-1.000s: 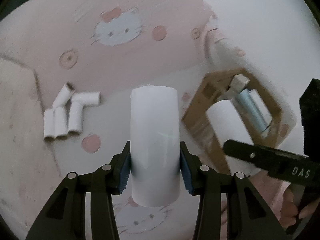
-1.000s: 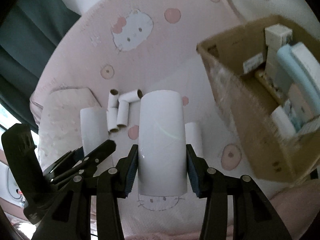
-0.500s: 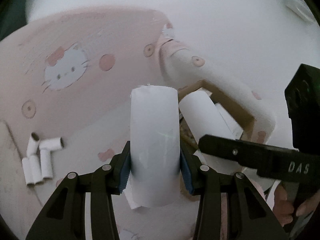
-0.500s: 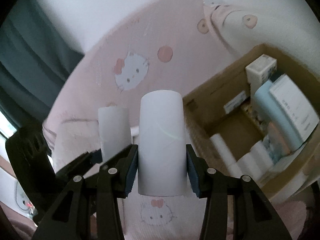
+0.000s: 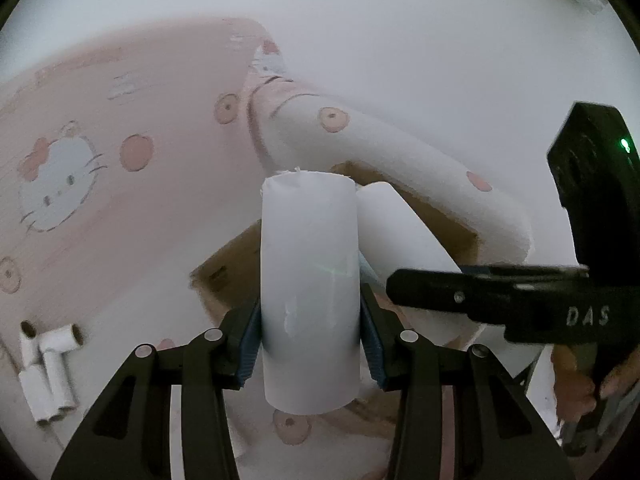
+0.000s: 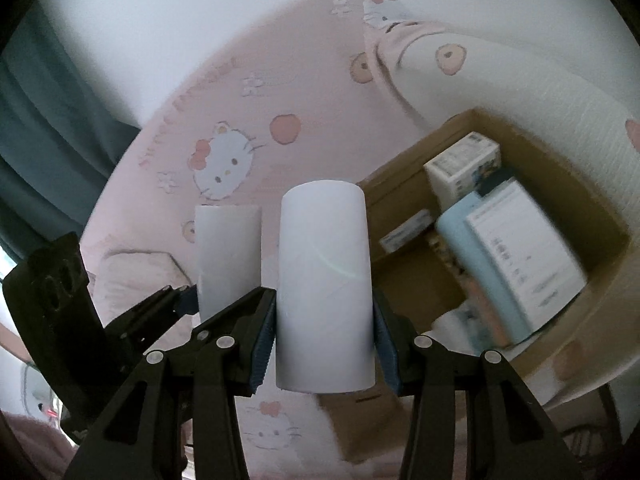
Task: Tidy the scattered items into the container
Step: 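Lower the right gripper's tube into the box and open it while the left gripper holds its tube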
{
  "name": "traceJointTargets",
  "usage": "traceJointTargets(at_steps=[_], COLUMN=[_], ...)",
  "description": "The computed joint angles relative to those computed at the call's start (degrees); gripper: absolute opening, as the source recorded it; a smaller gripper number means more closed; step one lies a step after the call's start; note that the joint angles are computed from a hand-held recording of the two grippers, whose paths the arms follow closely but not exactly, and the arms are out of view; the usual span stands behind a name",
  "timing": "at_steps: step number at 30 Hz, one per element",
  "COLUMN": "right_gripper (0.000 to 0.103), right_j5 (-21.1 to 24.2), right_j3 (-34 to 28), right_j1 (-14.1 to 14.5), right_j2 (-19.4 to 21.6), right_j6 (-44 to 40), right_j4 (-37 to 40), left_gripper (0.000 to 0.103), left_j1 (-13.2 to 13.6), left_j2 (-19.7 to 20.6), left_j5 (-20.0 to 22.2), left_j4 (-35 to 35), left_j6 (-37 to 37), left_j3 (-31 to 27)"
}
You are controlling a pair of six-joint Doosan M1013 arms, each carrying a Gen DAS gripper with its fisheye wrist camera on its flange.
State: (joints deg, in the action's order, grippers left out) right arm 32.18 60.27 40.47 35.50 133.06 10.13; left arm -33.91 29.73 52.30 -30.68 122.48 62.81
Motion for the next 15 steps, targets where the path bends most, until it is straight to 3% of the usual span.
traceJointTargets(at_steps=[3,11,15], right_gripper=[0.043,0.043,0.043], right_j5=[1.4,9.8,16.6], right_j3=[-0.1,-5.0,-10.8], right_j1=[-1.4,-3.8,-4.4], right_j2=[0.3,4.6,8.6], right_j6=[-6.0,-12.6,-15.2], right_j4=[5.8,14.4,17.2], left_gripper=[0.048,0.048,0.048], left_j1=[-0.3,-0.6,-0.1], left_j2=[1.5,5.4,6.5], left_j5=[1.7,5.5,6.5], left_j4=[-1.3,-0.8,0.2], left_j6=[1.0,0.8,-0.6], left_j3=[-1.7,-6.5,-8.3])
